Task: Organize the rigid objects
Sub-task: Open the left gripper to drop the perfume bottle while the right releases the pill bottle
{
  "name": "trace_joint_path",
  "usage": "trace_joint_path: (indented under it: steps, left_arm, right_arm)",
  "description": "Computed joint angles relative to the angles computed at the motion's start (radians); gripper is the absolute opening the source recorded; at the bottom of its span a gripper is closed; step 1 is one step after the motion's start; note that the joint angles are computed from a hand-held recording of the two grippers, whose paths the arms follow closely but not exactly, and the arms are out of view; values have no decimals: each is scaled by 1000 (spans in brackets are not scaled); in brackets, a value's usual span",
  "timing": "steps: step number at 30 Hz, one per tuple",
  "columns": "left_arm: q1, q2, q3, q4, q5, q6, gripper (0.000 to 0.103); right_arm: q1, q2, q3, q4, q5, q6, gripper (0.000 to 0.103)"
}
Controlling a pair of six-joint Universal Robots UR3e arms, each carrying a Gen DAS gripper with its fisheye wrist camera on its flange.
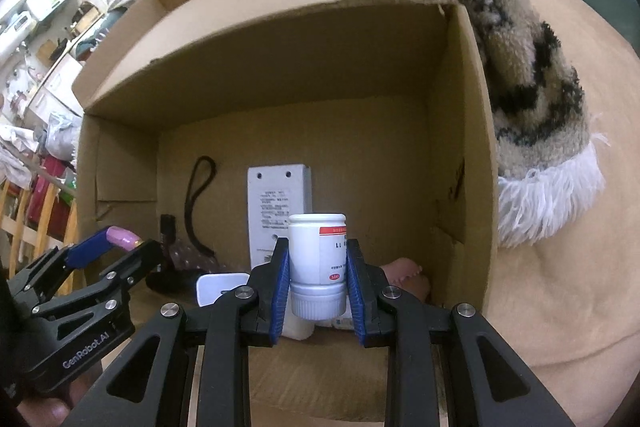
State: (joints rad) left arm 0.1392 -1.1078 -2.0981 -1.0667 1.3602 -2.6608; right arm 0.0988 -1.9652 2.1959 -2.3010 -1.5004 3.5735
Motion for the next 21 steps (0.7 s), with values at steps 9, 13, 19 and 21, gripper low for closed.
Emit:
trace_joint_path:
  steps: [9,13,19,21]
  left_arm:
    - [-17,-8,-4,0,12,-3,59]
    - [-27,-10,-6,12,14,-10,59]
    - [-31,-7,-12,14,16,-12,59]
    - [-32,-7,-12,15,16,-13,59]
  right_arm:
    - [17,35,-1,-18,-7,10,28]
    - [19,40,-1,-22,-10,13,28]
    - [14,36,3,-21,-9,9,28]
    - [13,36,4,-22,-8,8,28]
